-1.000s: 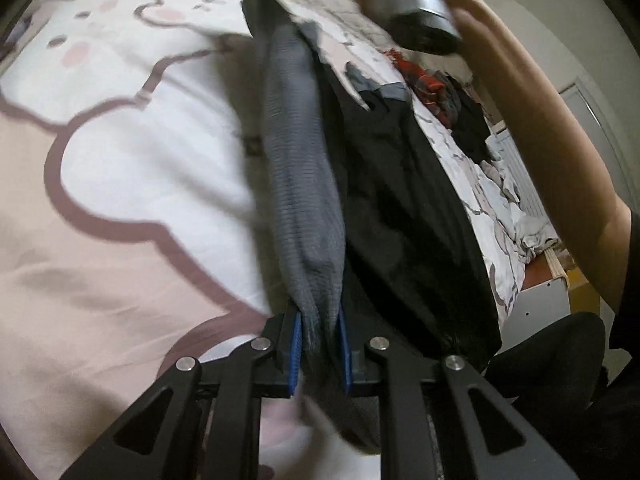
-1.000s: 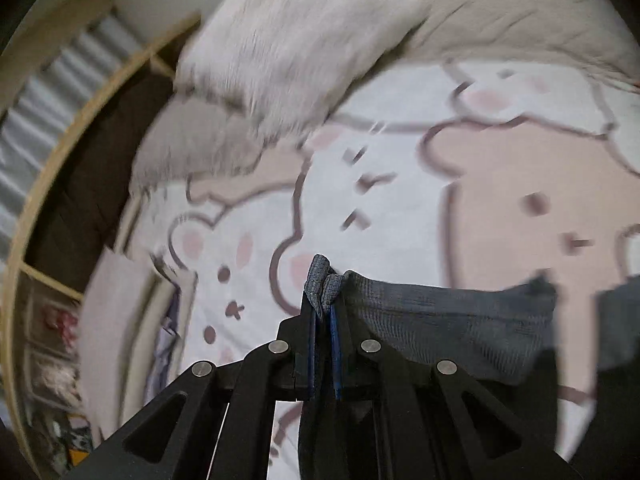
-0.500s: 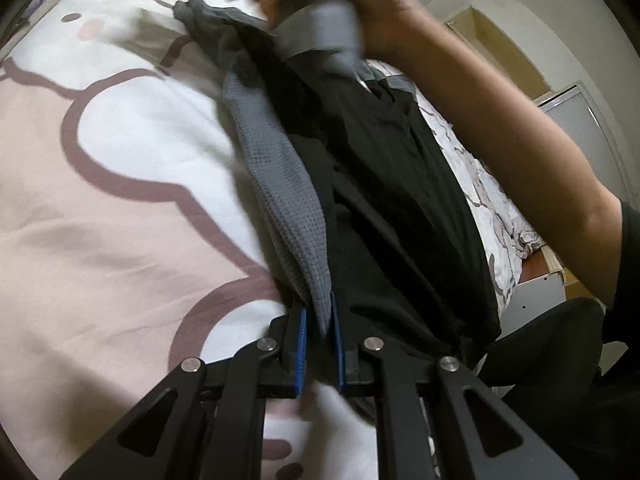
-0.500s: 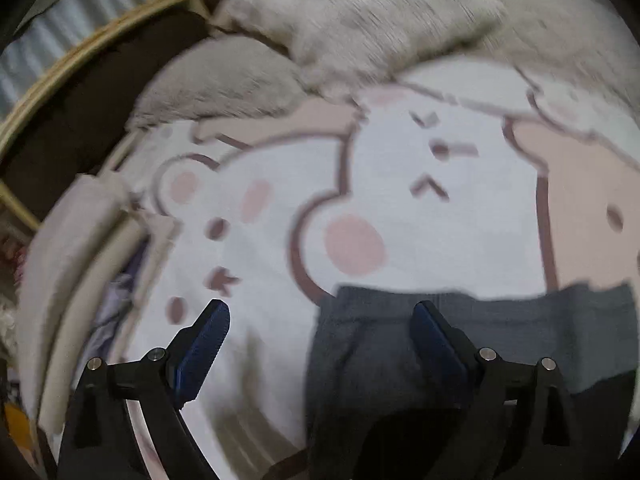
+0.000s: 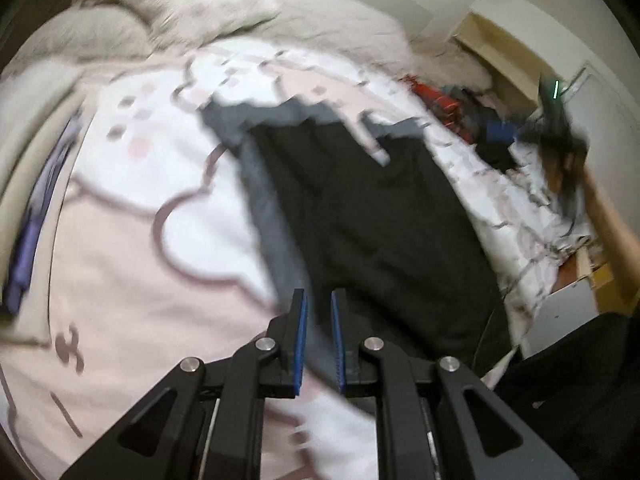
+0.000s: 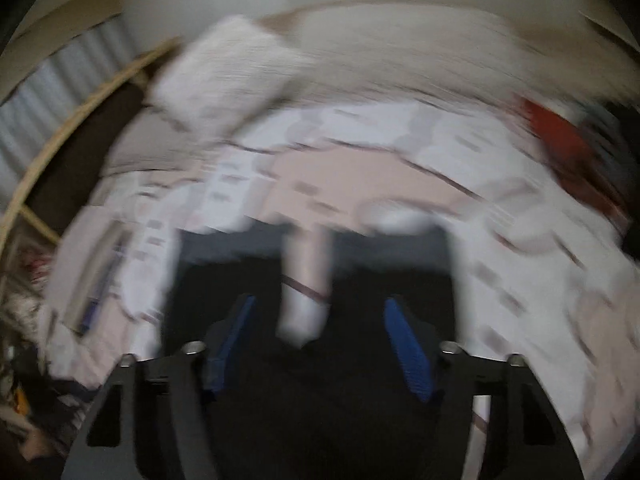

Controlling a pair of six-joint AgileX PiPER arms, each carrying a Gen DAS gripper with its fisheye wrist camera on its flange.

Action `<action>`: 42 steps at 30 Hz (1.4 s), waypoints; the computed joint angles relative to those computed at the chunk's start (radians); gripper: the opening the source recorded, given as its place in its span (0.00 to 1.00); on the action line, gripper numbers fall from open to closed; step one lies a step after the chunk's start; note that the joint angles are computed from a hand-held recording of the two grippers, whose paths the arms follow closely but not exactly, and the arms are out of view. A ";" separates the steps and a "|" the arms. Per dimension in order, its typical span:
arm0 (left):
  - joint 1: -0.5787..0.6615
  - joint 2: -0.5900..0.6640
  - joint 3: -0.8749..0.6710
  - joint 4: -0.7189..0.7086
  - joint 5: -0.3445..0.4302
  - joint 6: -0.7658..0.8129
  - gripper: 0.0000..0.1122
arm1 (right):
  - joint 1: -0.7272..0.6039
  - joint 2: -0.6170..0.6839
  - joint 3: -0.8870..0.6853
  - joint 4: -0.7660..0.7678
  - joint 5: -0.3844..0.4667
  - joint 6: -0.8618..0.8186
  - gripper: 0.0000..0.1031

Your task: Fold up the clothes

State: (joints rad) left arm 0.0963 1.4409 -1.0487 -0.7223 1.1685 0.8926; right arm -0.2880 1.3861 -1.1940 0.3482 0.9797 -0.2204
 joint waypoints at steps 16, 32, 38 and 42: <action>-0.793 0.314 -0.622 0.222 -0.073 -0.656 0.37 | -0.728 0.227 0.420 0.529 0.100 -0.789 0.56; -0.724 0.420 -0.646 0.280 -0.053 -0.747 0.37 | -0.376 0.709 -0.204 0.586 -0.061 -0.641 0.56; -0.705 0.431 -0.676 0.248 -0.054 -0.715 0.37 | -0.292 0.666 -0.188 0.511 -0.085 -0.720 0.07; -0.697 0.429 -0.682 0.237 -0.068 -0.688 0.37 | -0.414 0.581 -0.123 0.728 -0.094 -0.826 0.04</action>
State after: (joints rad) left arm -0.6007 1.8704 -1.7307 -0.4851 1.1005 0.2044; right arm -0.7025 1.9676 -1.3167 1.0767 0.8860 -1.0460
